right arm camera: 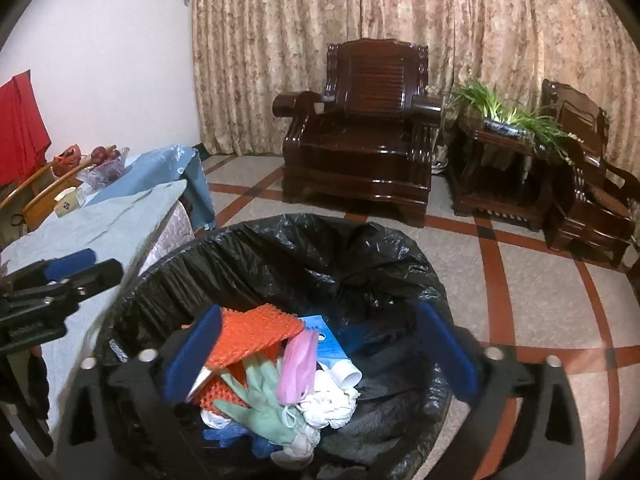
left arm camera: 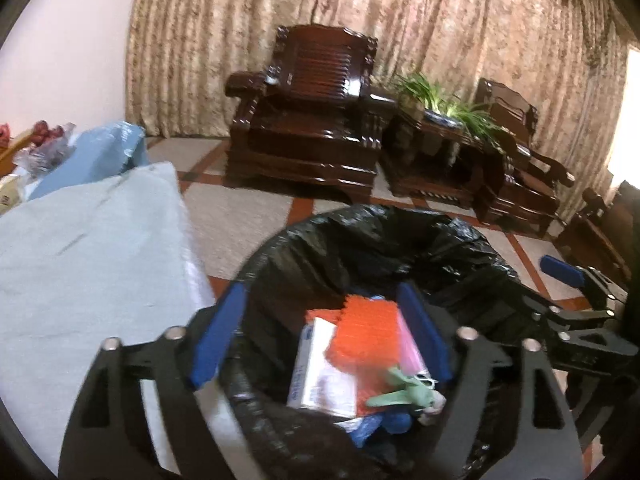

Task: Collect trash

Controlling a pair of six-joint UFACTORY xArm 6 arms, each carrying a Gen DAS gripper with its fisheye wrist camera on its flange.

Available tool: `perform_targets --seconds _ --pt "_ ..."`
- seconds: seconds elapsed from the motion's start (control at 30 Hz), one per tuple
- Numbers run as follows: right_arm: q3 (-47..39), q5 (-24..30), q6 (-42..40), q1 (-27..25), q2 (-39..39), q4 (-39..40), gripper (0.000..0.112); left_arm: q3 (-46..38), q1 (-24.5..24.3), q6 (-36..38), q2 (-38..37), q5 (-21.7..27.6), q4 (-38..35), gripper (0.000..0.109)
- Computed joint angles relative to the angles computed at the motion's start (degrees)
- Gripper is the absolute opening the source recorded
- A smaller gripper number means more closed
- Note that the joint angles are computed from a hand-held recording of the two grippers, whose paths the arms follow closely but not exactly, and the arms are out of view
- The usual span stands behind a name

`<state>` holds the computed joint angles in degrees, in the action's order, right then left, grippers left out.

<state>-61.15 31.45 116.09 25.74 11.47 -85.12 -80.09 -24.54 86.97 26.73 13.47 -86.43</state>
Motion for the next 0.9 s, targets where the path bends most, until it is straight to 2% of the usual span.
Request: perform_targets --seconds 0.07,0.23,0.4,0.57,0.77,0.9 --pt "0.09 -0.61 -0.34 0.27 -0.57 0.26 0.097 1.42 0.62 2.46 -1.69 -0.96 -2.10 0.090" --pt "0.33 -1.98 -0.73 1.85 -2.54 1.00 0.097 6.03 2.42 3.94 -6.65 -3.17 -3.52 0.094" --pt "-0.41 -2.07 -3.31 4.55 -3.75 2.58 0.097 10.43 3.50 5.81 -11.26 -5.84 -5.91 0.095" --pt "-1.03 -1.46 -5.30 6.83 -5.17 4.42 0.097 15.24 4.35 10.73 -16.96 -7.85 -10.68 0.095" --pt "-1.17 0.24 -5.75 9.68 -7.10 5.51 0.097 20.18 5.24 17.82 -23.56 -8.73 -17.97 0.095" --pt "-0.67 2.00 -6.66 11.71 -8.76 6.62 0.097 22.21 5.68 19.52 -26.63 -8.68 -20.11 0.095"
